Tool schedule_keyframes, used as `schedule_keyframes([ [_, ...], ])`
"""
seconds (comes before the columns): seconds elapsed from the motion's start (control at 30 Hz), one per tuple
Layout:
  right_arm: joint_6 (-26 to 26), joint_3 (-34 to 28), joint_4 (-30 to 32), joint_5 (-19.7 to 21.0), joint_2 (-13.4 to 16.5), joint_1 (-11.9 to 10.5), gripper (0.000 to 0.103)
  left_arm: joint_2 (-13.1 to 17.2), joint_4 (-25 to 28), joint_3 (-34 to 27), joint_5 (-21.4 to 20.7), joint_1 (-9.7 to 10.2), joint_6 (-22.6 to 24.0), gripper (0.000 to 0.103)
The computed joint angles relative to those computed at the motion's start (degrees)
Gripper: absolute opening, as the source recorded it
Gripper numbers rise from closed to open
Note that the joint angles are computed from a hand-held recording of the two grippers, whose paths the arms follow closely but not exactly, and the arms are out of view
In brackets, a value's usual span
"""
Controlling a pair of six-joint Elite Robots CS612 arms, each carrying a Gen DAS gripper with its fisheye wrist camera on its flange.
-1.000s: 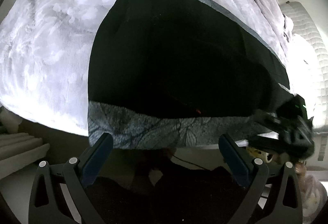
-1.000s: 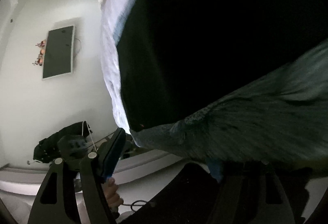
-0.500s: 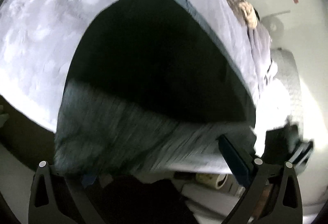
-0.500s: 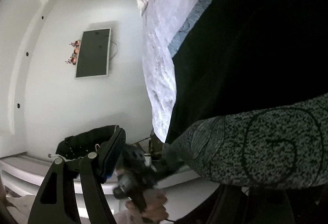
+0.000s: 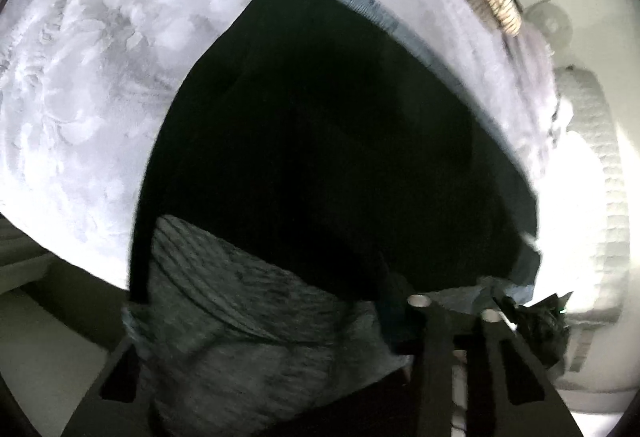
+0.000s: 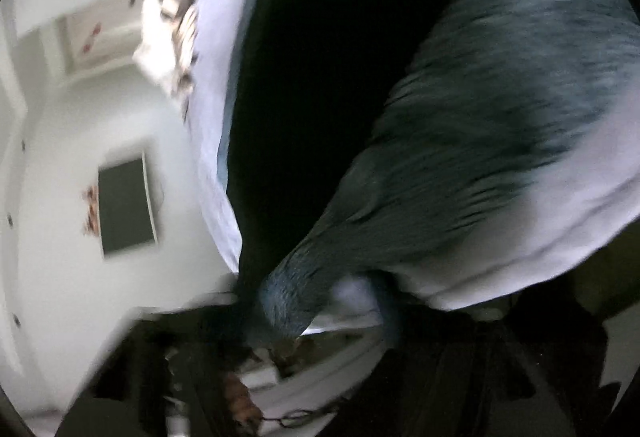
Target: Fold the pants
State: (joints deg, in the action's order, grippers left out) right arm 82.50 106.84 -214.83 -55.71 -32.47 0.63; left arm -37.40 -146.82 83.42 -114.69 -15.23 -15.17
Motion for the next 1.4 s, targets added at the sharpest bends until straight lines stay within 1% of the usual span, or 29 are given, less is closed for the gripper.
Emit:
schedule_keyframes([
  [0.03,-1.50,0.66,1.98,-0.93,-0.87,-0.10,0.006,0.06,0.86,-0.18,0.64,-0.05,-0.20,0.034],
  [0.07,-3.15,0.96,3.18,-1.20,-1.52,-0.26,0.005,-0.05,1.59,-0.08,1.08,0.05,-0.29,0.027],
  [0.1,-5.25,1.15,4.21,-0.89,-2.26,-0.56,0.005,-0.11,2.24,-0.34,1.42,0.04,-0.81,0.027],
  [0.13,-8.67,1.17,6.38,-0.43,-3.44,-0.92,0.005,-0.24,1.94,-0.42,1.76,-0.01,-1.70,0.027],
  [0.2,-14.99,0.34,11.05,0.71,-5.26,-1.58,0.005,-0.69,0.26,-0.52,2.67,-0.30,-3.77,0.027],
  [0.23,-19.11,-0.19,13.93,1.89,-6.29,-2.33,0.005,-0.83,-1.17,-0.84,3.28,-0.51,-4.95,0.027],
  [0.3,-25.58,-2.91,19.42,4.18,-7.03,-3.49,0.005,-0.73,-3.06,-2.20,5.06,-1.01,-7.25,0.027],
  [0.37,-28.73,-4.86,22.62,6.34,-7.09,-4.84,0.005,0.06,-4.46,-4.56,6.40,-1.52,-10.02,0.027],
  [0.4,-30.66,-6.38,24.69,7.41,-6.89,-5.47,0.005,0.57,-4.84,-5.83,7.09,-1.64,-10.47,0.027],
  [0.47,-36.13,-9.71,29.47,8.66,-6.58,-6.46,0.005,2.30,-4.98,-9.48,9.29,-2.25,-11.22,0.027],
  [0.57,-44.02,-15.68,37.65,10.20,-4.92,-7.42,0.005,6.49,-3.21,-16.89,13.16,-2.68,-13.09,0.027],
  [0.6,-46.60,-17.73,40.43,10.15,-4.17,-7.60,0.005,8.15,-2.43,-19.45,14.88,-2.85,-14.24,0.030],
  [0.63,-48.79,-20.99,44.08,9.93,-2.62,-7.49,0.005,9.81,-1.07,-22.08,16.25,-2.97,-15.08,0.033],
  [0.7,-52.17,-25.11,49.87,8.34,-0.49,-7.52,0.005,13.27,1.92,-27.36,18.63,-3.29,-16.25,0.046],
  [0.73,-53.35,-26.85,51.92,7.57,0.43,-7.44,0.005,15.08,3.83,-30.22,20.79,-3.60,-16.37,0.050],
  [0.77,-54.86,-28.70,54.56,6.12,1.40,-7.32,0.005,16.28,5.40,-32.24,23.85,-3.97,-15.99,0.063],
  [0.8,-56.19,-29.96,56.86,4.73,1.92,-7.20,0.005,17.25,6.33,-33.87,26.13,-4.35,-15.68,0.071],
  [0.83,-57.90,-31.78,59.75,2.87,2.87,-7.08,0.005,18.14,6.93,-35.25,27.74,-4.52,-15.28,0.072],
  [0.9,-59.60,-33.82,63.55,0.48,4.08,-7.04,0.006,19.64,9.00,-38.01,29.07,-4.46,-15.15,0.072],
  [0.93,-59.23,-34.80,64.57,-0.11,4.74,-7.07,0.006,19.84,9.53,-38.53,28.96,-4.30,-15.34,0.072],
  [1.0,-57.86,-34.89,64.34,-0.10,4.85,-7.31,0.008,18.95,9.17,-37.65,29.00,-4.01,-15.64,0.072],
  [1.03,-57.51,-34.02,63.41,-0.56,4.18,-7.34,0.019,18.00,8.21,-36.35,29.33,-3.94,-15.18,0.072],
  [1.07,-57.76,-32.85,62.07,-1.07,3.22,-7.33,0.033,17.08,7.65,-35.16,29.72,-3.98,-14.29,0.072],
  [1.1,-58.56,-31.94,60.68,-1.26,2.45,-7.23,0.038,16.11,6.63,-33.73,30.31,-4.10,-13.12,0.072],
  [1.17,-61.58,-30.42,59.14,-0.93,1.02,-7.08,0.038,14.21,3.93,-30.41,31.78,-4.55,-11.05,0.072],
  [1.23,-64.79,-29.22,59.24,0.76,-0.05,-6.60,0.038,13.44,2.90,-28.81,31.22,-4.97,-8.80,0.072],
  [1.3,-68.15,-30.11,62.17,0.88,0.16,-5.75,0.038,14.44,4.87,-30.04,30.98,-5.56,-5.73,0.072],
  [1.33,-70.02,-31.36,64.52,-0.38,0.79,-5.01,0.038,15.60,7.01,-31.97,31.99,-5.97,-4.89,0.072],
  [1.4,-70.57,-34.34,68.01,-2.30,2.55,-3.83,0.038,17.74,9.12,-35.09,32.98,-6.40,-4.07,0.072],
])
